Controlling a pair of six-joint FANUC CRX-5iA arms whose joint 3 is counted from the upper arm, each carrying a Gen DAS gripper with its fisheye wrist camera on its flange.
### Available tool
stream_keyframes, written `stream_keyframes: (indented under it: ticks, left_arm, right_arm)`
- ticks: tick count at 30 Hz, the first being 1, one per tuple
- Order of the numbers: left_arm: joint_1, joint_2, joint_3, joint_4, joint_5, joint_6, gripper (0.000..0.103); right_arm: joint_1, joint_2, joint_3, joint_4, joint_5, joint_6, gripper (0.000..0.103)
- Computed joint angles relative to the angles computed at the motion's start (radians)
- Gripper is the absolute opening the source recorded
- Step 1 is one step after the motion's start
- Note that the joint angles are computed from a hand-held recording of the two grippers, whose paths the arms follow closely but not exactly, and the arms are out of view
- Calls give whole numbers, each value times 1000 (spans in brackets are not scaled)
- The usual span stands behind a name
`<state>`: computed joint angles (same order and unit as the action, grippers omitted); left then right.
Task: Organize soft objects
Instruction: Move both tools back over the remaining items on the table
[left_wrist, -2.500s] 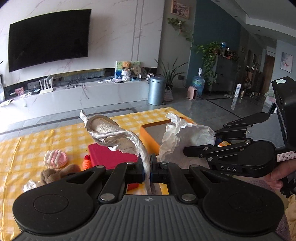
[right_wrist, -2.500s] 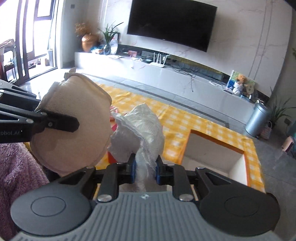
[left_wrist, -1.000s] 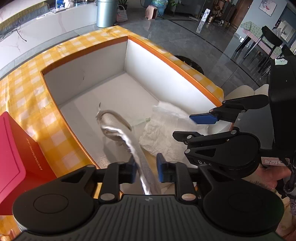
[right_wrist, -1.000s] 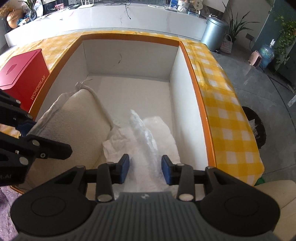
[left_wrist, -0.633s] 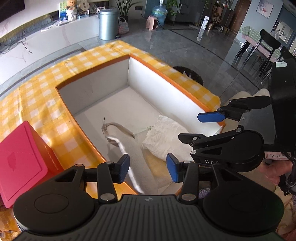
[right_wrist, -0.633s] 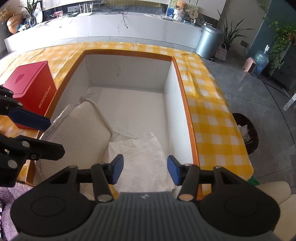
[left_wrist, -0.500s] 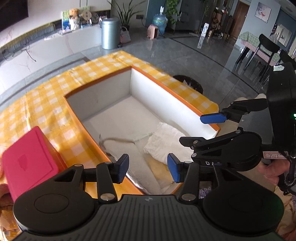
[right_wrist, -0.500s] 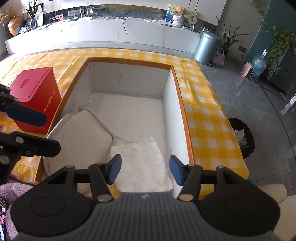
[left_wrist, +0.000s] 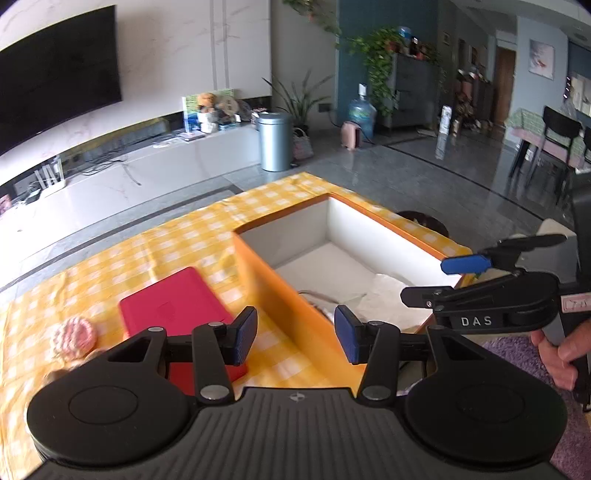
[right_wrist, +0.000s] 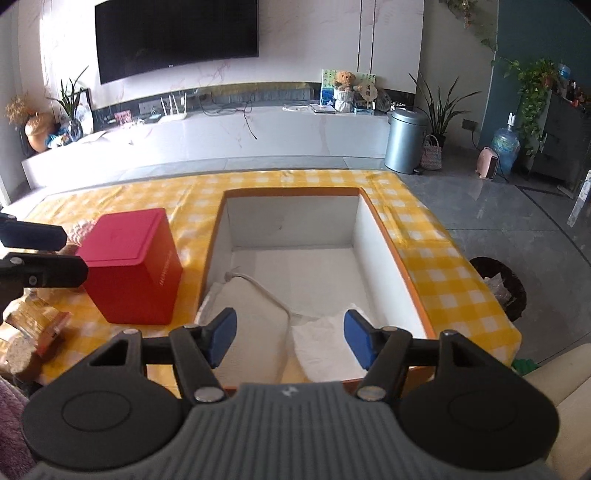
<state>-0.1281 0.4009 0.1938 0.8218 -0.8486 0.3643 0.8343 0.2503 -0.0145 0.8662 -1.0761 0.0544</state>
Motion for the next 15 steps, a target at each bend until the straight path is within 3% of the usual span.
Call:
stream_keyframes:
  ticks: [7,15]
  left_arm:
    - [66,-80,-149,64,100,-3,55]
    - [151,-126,-225,-13,161,157,55]
  right_arm:
    - [56,48,24,70,46,-102,64]
    - [100,136,126,54,66,-145,64]
